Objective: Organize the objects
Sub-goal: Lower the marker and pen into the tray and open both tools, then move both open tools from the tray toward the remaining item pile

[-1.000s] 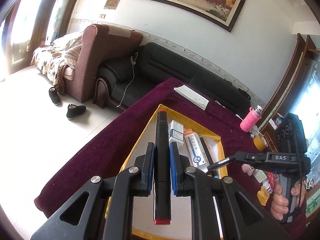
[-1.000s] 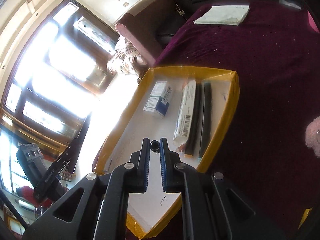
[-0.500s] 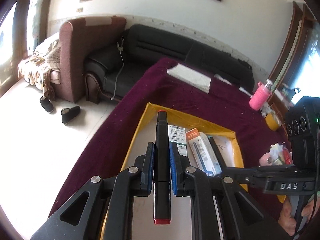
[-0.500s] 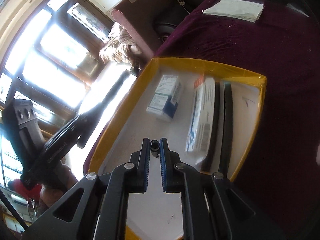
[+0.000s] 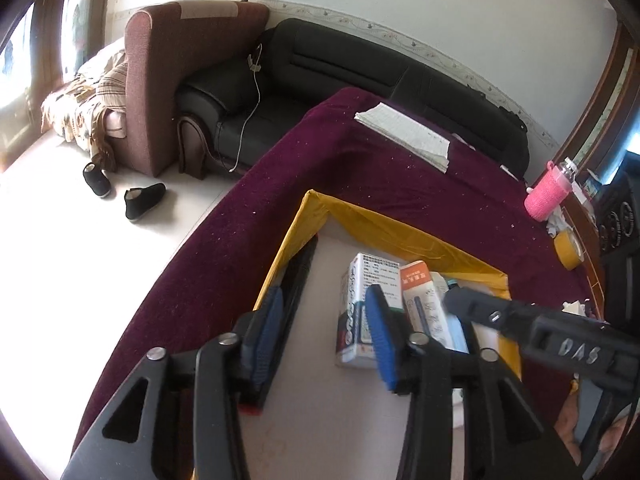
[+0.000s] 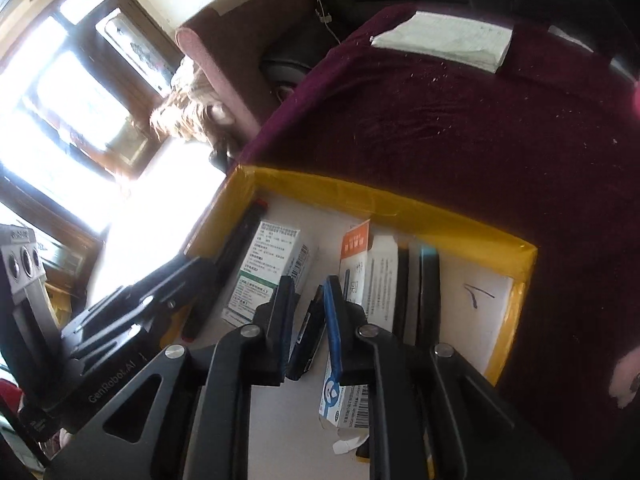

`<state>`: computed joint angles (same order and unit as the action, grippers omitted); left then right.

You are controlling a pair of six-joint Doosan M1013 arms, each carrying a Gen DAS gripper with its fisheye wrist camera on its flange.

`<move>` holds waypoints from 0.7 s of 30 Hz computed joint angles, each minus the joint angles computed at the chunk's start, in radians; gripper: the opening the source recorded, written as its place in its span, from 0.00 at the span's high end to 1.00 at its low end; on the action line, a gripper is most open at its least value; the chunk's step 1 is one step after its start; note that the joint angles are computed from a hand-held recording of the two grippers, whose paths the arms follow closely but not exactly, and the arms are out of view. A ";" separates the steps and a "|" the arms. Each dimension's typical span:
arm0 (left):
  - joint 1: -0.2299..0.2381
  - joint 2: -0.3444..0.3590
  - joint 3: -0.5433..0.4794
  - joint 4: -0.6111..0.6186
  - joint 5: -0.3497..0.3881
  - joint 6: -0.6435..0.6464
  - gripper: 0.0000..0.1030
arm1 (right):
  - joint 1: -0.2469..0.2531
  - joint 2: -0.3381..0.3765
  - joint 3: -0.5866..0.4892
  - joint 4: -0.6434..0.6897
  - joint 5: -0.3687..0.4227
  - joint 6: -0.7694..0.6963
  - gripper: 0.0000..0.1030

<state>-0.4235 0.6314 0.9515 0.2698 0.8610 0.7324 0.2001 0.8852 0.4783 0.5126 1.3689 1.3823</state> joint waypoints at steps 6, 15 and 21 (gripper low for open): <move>-0.077 -0.112 0.138 0.276 -0.109 -0.265 0.32 | -0.042 -0.205 0.336 0.055 -0.333 -0.151 0.68; -0.148 -0.227 0.270 0.441 -0.201 -0.502 0.28 | -0.086 -0.357 0.592 0.154 -0.537 -0.236 0.55; -0.192 -0.242 0.250 0.477 -0.188 -0.473 0.28 | -0.109 -0.432 0.697 0.190 -0.583 -0.308 0.55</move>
<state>-0.6152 0.3890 1.2019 0.7464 0.6731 0.2590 0.0911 0.4530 1.1754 0.7023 0.7859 1.0739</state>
